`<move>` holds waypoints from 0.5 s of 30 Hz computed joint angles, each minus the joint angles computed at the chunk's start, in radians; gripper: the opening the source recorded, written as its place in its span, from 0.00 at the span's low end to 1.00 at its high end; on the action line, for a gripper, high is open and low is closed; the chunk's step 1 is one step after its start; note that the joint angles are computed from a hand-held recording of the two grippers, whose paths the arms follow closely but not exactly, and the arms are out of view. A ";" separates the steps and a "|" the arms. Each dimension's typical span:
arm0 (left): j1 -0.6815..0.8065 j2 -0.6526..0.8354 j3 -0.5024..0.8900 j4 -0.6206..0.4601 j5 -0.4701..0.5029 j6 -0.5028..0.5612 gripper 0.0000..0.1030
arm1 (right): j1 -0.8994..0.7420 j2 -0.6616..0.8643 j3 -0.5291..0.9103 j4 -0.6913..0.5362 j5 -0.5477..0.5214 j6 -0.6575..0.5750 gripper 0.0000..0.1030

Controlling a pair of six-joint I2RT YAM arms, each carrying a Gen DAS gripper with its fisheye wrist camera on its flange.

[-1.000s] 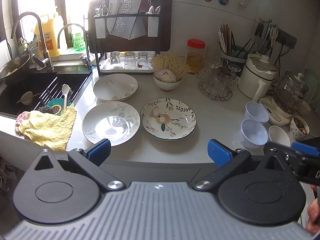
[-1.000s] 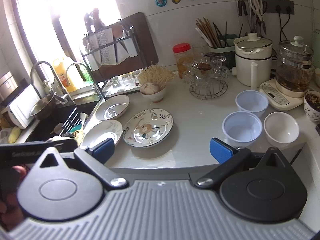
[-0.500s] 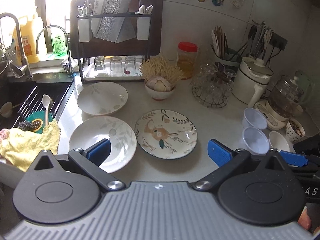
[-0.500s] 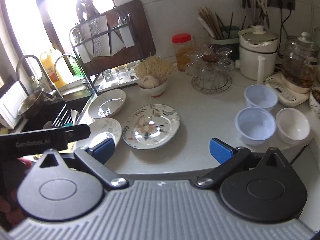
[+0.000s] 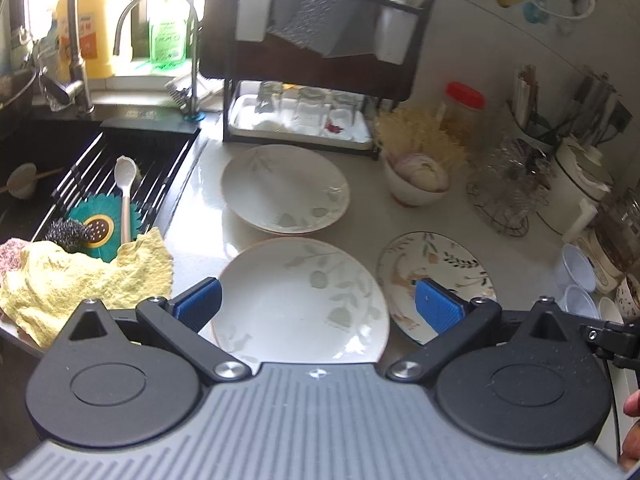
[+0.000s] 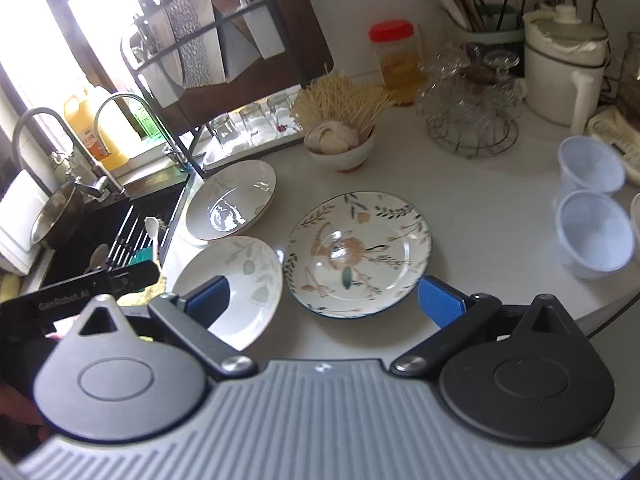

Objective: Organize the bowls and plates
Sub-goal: 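Move both grippers to the rim of the orange-rimmed leaf-pattern plate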

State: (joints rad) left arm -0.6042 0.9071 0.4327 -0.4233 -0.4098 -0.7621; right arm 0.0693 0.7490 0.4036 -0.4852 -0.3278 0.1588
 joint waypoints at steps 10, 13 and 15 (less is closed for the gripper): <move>0.625 0.113 -0.109 0.271 0.531 0.473 1.00 | 0.249 0.379 0.017 0.246 0.076 0.363 0.74; 0.747 0.259 -0.113 0.379 0.678 0.552 1.00 | 0.292 0.474 0.028 0.289 0.069 0.439 0.60; 0.796 0.370 -0.098 0.432 0.742 0.583 1.00 | 0.309 0.536 0.024 0.340 0.051 0.495 0.51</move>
State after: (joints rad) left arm 0.1923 1.2770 0.3346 0.0092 0.3326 -0.1794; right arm 0.3781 1.2847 0.4273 -0.1451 -0.2765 0.6534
